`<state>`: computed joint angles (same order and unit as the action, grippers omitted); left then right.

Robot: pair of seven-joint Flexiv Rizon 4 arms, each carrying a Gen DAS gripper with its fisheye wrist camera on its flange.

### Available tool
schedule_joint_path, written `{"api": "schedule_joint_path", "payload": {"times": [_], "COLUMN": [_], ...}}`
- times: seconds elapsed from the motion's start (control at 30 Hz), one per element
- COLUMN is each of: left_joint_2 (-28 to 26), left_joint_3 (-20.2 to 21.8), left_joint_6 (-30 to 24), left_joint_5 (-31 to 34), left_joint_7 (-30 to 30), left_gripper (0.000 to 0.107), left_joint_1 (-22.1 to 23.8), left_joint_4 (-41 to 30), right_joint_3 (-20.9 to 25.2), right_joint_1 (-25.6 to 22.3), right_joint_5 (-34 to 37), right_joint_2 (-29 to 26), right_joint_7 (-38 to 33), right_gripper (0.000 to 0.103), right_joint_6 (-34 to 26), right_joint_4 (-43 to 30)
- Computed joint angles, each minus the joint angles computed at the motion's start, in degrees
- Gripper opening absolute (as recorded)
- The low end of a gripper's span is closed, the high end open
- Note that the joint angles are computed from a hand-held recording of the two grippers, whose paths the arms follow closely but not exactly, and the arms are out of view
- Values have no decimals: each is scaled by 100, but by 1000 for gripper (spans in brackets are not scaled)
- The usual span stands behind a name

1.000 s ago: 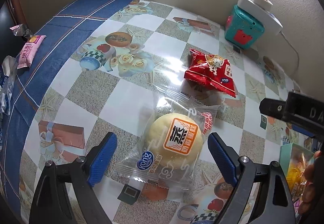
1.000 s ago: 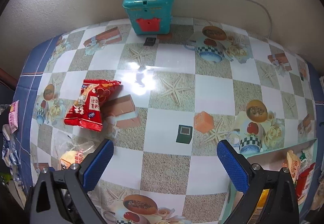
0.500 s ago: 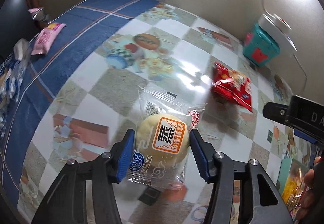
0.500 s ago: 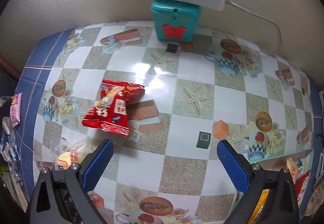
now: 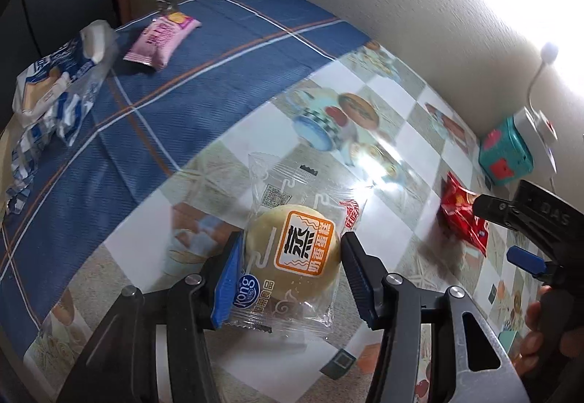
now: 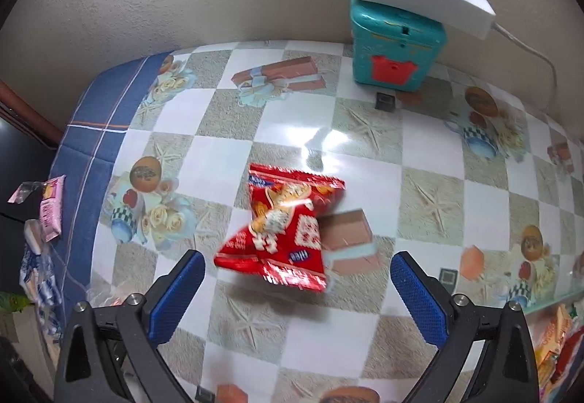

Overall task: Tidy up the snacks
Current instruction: 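Grasp the red nice pack with the right tool while the left tool grasps the round bun pack, then lift the red nice pack and round bun pack and carry both toward the tray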

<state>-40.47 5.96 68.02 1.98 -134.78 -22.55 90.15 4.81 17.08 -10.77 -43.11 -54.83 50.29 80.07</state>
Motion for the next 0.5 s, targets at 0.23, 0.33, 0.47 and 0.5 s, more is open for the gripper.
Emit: {"api": "schedule_joint_path", "payload": {"times": [0.23,0.33,0.47,0.5], "left_joint_2": [68,48,49,56], "left_joint_3": [-2,-37,-55,-62], "left_joint_6": [176,179,183,175], "left_joint_5": [-46,-92,-161,-175], "left_joint_7": [-37,23,50,63], "left_gripper": [56,56,56,56], "left_joint_1": [86,127,159,166], "left_joint_4": [177,194,244,253], "right_joint_3": [-128,-146,-47,-56], "right_joint_1": [146,153,80,81], "right_joint_5": [-115,-140,-42,-35], "right_joint_2": [-362,-426,-406,-372], "right_joint_7": [259,339,273,290], "right_gripper": [89,77,65,64], "right_joint_6": [-144,-180,-276,-281], "right_joint_4": [-420,-489,-468,-416]}}
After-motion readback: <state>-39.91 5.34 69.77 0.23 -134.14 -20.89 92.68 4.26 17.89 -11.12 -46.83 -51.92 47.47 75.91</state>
